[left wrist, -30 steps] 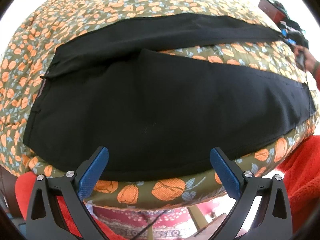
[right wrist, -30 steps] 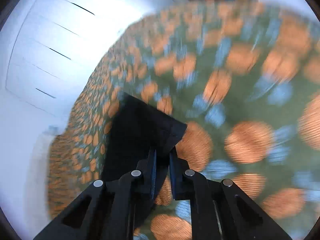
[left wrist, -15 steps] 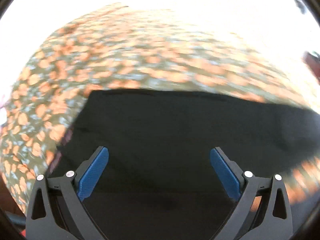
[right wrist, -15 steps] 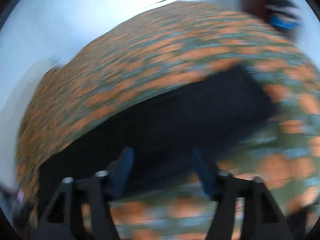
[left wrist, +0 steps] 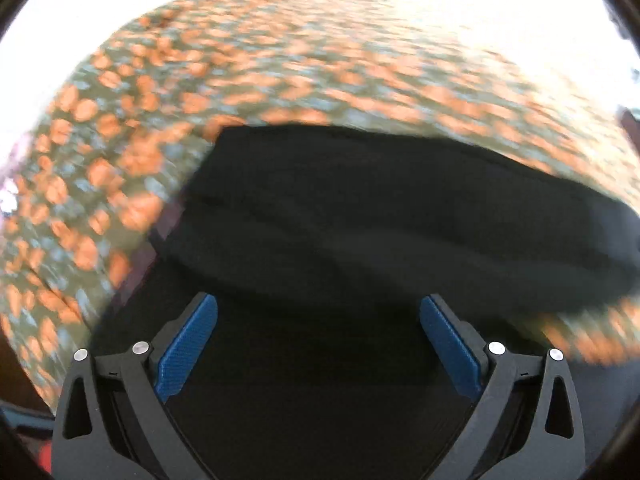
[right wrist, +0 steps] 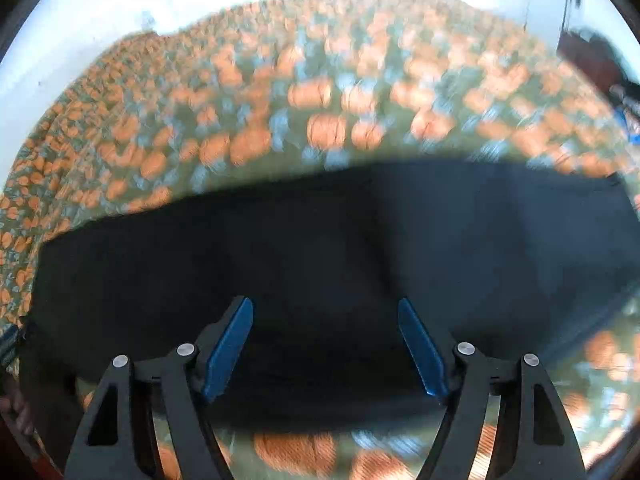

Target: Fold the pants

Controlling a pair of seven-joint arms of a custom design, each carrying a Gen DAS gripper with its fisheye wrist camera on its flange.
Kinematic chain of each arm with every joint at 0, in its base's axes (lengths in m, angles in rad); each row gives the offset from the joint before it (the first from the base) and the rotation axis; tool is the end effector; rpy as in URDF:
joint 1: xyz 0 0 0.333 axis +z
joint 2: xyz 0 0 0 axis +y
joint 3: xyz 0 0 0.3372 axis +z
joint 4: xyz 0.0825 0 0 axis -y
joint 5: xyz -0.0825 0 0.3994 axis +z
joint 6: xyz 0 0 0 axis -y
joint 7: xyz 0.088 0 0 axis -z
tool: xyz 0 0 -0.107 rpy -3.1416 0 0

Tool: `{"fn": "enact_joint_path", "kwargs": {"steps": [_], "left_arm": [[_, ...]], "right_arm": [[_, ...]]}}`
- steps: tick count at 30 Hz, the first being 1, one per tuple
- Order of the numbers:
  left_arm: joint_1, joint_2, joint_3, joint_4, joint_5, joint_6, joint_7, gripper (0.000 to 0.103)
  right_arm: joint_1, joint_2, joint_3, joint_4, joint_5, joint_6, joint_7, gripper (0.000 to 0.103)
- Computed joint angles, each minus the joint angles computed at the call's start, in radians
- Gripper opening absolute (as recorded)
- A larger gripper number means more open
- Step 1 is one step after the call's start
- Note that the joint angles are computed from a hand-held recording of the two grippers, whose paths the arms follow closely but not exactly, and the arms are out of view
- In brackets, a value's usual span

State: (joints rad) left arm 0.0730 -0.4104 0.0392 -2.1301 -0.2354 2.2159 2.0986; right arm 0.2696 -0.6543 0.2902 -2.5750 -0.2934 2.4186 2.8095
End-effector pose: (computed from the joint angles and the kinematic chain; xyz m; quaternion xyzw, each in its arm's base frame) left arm 0.4744 0.0492 0.6461 -0.5636 0.7809 -0.2130 0.1652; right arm 0.3314 0.2199 0.5287 -0.4786 0.8238 -0.1835 0.2422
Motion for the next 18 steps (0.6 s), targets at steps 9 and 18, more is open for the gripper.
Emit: {"fn": "enact_joint_path", "kwargs": {"steps": [9,18], "left_arm": [[-0.086,-0.359,0.045,-0.230,-0.098,-0.402,0.188,0.102],[-0.104,-0.475,0.036,-0.384,-0.035,-0.252,0.281,0.103]], "right_arm": [[0.232,-0.136,0.234,-0.013,0.141,0.046,0.171,0.089],[0.308,-0.048,0.350,-0.042,0.115,0.008,0.488,0.093]]}}
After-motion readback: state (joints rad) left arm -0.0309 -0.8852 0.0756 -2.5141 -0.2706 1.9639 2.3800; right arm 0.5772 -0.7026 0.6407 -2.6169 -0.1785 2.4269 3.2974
